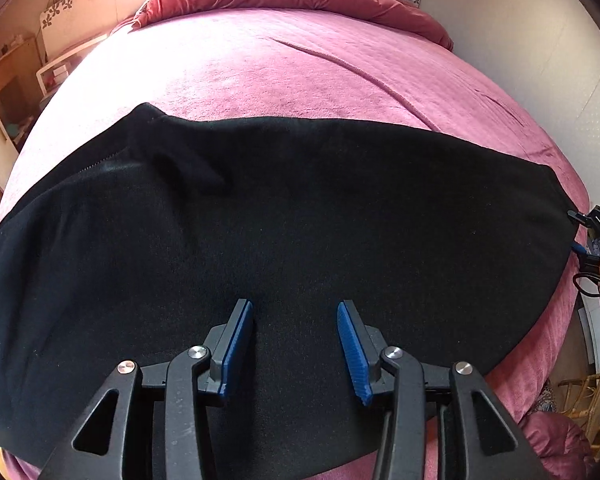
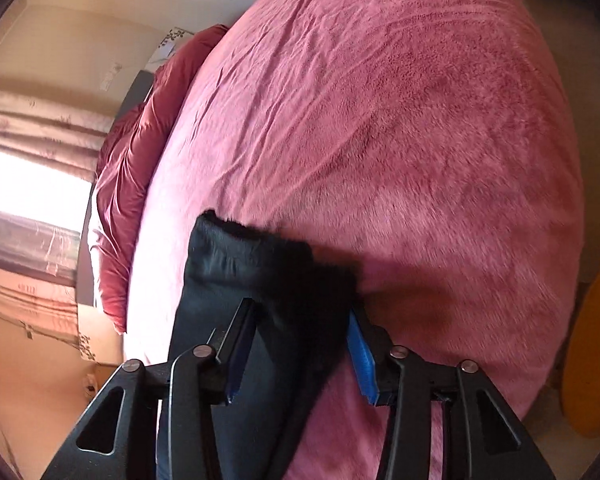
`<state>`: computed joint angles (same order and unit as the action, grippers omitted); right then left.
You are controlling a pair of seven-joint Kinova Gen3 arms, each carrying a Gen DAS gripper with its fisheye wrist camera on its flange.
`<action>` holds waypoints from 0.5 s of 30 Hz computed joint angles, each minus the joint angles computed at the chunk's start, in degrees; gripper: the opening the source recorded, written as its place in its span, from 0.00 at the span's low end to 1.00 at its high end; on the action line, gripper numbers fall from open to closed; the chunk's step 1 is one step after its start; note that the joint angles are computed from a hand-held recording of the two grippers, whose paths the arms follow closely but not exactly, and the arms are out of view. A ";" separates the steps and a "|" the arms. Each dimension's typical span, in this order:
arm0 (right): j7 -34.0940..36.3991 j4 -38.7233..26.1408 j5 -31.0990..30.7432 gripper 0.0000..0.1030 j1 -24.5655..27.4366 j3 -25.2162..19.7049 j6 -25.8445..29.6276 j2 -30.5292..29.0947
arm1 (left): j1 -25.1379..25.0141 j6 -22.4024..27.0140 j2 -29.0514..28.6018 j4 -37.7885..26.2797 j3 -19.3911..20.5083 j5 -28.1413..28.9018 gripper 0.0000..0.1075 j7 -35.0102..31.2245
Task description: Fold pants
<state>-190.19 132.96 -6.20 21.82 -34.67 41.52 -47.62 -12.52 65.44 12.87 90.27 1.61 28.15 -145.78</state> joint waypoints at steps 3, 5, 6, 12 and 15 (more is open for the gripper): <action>0.51 -0.24 0.56 0.34 0.51 0.15 -0.07 1.61 | -0.11 1.93 1.47 -1.73 -0.06 -0.13 0.42 1.87; 2.09 -3.19 2.23 0.25 -0.13 0.21 3.18 3.51 | -0.18 2.66 1.78 -2.44 0.07 -0.42 0.42 2.43; 3.05 -4.40 3.58 0.21 -0.33 0.62 4.13 4.56 | -0.08 2.67 1.81 -2.55 0.16 -0.71 0.42 2.47; 6.72 -10.00 7.95 0.18 -2.87 0.95 4.34 5.54 | 0.87 2.51 2.05 -3.22 0.56 -2.58 0.42 2.79; 9.05 -14.09 9.78 0.17 -3.31 -0.66 3.97 7.99 | 2.27 1.71 1.78 -3.49 0.87 -3.72 0.42 4.65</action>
<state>-181.14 118.87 3.57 18.51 -35.33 45.49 -39.63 -10.25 67.15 14.65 86.78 2.48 24.44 -141.12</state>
